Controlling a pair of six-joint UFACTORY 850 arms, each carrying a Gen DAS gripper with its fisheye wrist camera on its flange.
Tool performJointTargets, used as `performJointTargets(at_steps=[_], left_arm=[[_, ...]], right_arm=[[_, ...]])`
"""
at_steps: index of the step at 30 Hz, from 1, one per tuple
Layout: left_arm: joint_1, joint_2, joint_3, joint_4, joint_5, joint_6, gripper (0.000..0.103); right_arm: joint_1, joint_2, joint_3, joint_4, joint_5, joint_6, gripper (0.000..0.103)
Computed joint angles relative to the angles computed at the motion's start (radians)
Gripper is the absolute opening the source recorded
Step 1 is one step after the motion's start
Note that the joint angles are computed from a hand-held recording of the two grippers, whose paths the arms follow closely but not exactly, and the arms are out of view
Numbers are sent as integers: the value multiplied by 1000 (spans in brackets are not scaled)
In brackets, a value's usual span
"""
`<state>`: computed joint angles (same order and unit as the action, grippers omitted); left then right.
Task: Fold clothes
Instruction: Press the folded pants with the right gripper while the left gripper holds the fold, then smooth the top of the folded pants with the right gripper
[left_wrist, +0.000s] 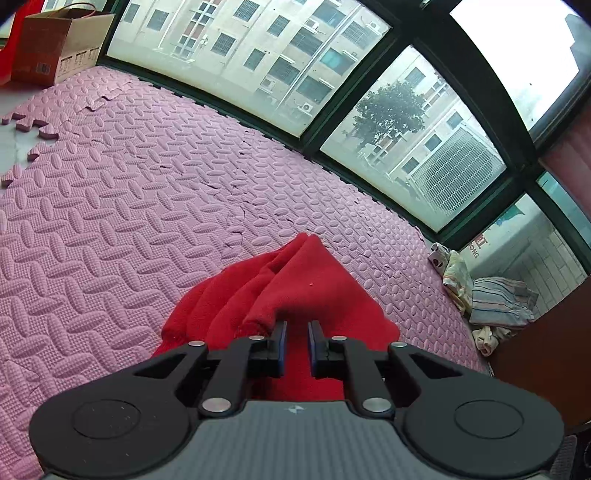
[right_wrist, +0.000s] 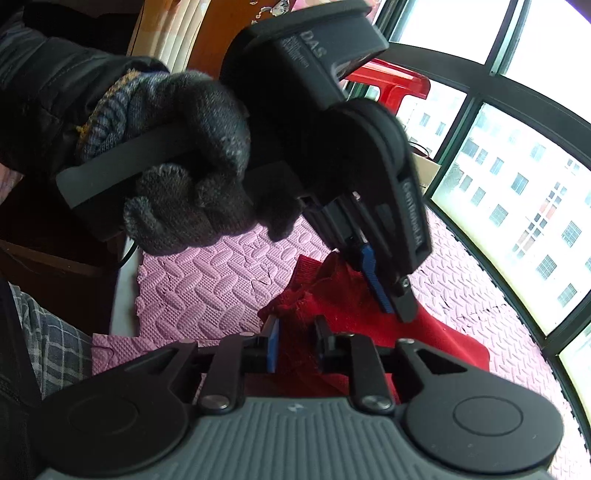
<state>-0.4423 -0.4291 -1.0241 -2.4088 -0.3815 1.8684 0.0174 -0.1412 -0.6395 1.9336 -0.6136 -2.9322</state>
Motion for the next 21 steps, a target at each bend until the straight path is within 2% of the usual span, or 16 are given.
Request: performJointTargets(at_steps=[4,5,8,11,14,18,21], left_arm=[[4,15,36,-4,-23,3,13],[6,20,44,-4,-28,4,13],[4,39,66,-24,-33,27,13],[-1,57,86,-54,-35,67,15],[-6,69,100,-76,-30,100,15],[-3,78,112,-65,-38,89,15],[4,84,119,-58,-50,77,20]], right_arm=[[-66,16,-25,-79,-55,202,18],[-78,13,-35,-59,-48,219,18],[-99,-18,-78,75,14,211,18],[-97,-102,-166,241,128,229,18],[-95,-192,-254,341,183,256,18],[-79,-258,-321,258,217,411,18],[-61,-264,-313,223,203,436,18]])
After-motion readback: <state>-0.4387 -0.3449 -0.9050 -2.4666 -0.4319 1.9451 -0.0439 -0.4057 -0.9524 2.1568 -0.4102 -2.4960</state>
